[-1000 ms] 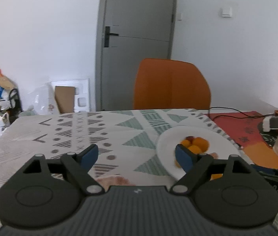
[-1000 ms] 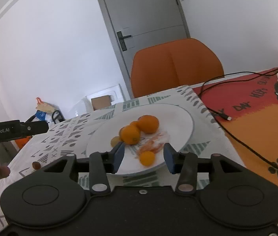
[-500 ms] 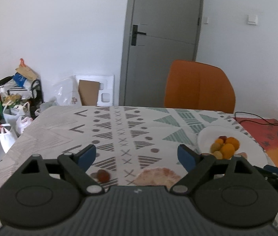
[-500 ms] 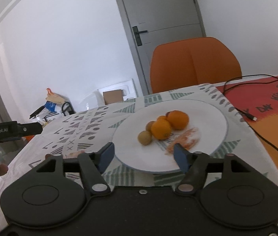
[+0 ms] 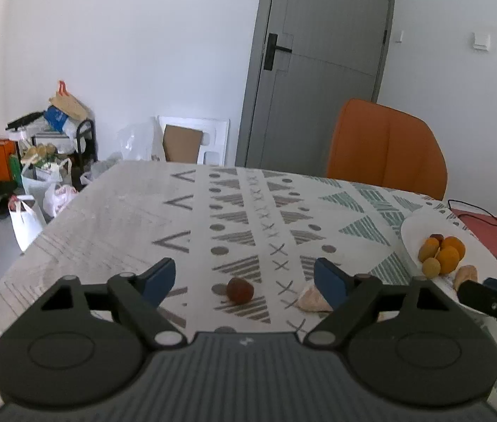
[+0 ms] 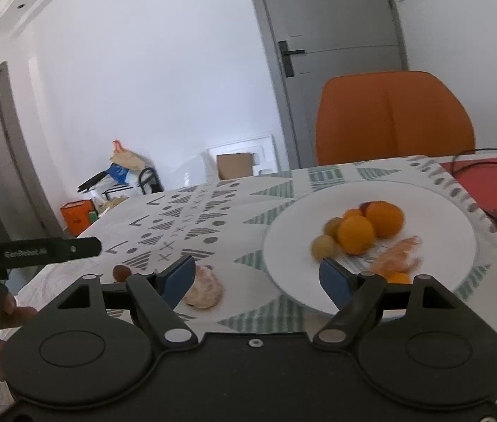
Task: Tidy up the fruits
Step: 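Grasp the brown round fruit with the left tool while the right tool grasps the other pomelo piece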
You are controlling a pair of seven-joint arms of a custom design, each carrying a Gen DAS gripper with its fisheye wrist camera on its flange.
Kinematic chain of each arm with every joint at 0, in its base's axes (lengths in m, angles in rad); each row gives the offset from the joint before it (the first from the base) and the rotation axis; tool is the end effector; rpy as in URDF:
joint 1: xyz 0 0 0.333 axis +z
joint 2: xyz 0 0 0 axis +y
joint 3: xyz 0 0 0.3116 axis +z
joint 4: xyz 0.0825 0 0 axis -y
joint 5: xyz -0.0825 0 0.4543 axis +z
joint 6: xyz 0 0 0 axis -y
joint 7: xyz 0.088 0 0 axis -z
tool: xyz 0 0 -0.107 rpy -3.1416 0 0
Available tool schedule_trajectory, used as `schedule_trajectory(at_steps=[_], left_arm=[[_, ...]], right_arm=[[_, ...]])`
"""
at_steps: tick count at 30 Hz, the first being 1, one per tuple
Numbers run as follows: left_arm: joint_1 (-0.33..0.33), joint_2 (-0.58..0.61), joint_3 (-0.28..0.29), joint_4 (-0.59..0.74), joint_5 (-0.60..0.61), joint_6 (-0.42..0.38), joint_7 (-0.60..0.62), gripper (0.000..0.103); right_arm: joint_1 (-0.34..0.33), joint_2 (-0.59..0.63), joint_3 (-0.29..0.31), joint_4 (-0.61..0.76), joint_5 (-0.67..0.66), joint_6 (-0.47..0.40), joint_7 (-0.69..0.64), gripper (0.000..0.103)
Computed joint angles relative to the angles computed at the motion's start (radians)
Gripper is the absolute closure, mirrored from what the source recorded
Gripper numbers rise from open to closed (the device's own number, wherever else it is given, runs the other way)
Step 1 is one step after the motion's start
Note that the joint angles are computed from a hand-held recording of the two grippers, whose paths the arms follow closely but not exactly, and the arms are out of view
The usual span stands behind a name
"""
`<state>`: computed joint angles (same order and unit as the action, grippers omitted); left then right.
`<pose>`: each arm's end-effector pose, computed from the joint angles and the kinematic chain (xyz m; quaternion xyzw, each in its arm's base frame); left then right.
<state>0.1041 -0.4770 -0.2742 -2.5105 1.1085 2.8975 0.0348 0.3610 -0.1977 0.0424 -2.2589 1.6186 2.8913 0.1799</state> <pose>0.4848 -0.1404 0.4712 -0.7121 0.4984 -0.3430 0.3561 0.5458 0.1697 0.4524 -0.6925 0.4944 -0.1412 0.5060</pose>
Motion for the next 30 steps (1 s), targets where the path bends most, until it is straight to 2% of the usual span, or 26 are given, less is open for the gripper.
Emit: schedule_trajectory(at_steps=[6,12,21,23,27,30], left_arm=[[0.001,0.02,0.016,-0.005,-0.022,0.024,0.023,0.038],[0.003,0.068,0.029,0.014,-0.043,0.046,0.056,0.046],[-0.007,0.142,0.051,0.052,-0.083,0.057,0.105,0.059],[-0.013,0.16,0.059,0.061,-0.098,0.061,0.121,0.064],[-0.017,0.178,0.064,0.068,-0.114,0.056,0.133,0.082],[-0.024,0.168,0.071,0.058,-0.129,0.057,0.143,0.082]], right_arm=[[0.006,0.028,0.007,0.024,-0.086,-0.031,0.063,0.036],[0.011,0.062,0.015,0.053,-0.143,-0.054,0.099,0.042],[0.005,0.115,0.027,0.097,-0.216,-0.083,0.147,0.044],[0.003,0.126,0.03,0.107,-0.227,-0.088,0.154,0.044],[0.001,0.143,0.038,0.121,-0.253,-0.092,0.165,0.044],[-0.001,0.152,0.043,0.129,-0.279,-0.096,0.181,0.044]])
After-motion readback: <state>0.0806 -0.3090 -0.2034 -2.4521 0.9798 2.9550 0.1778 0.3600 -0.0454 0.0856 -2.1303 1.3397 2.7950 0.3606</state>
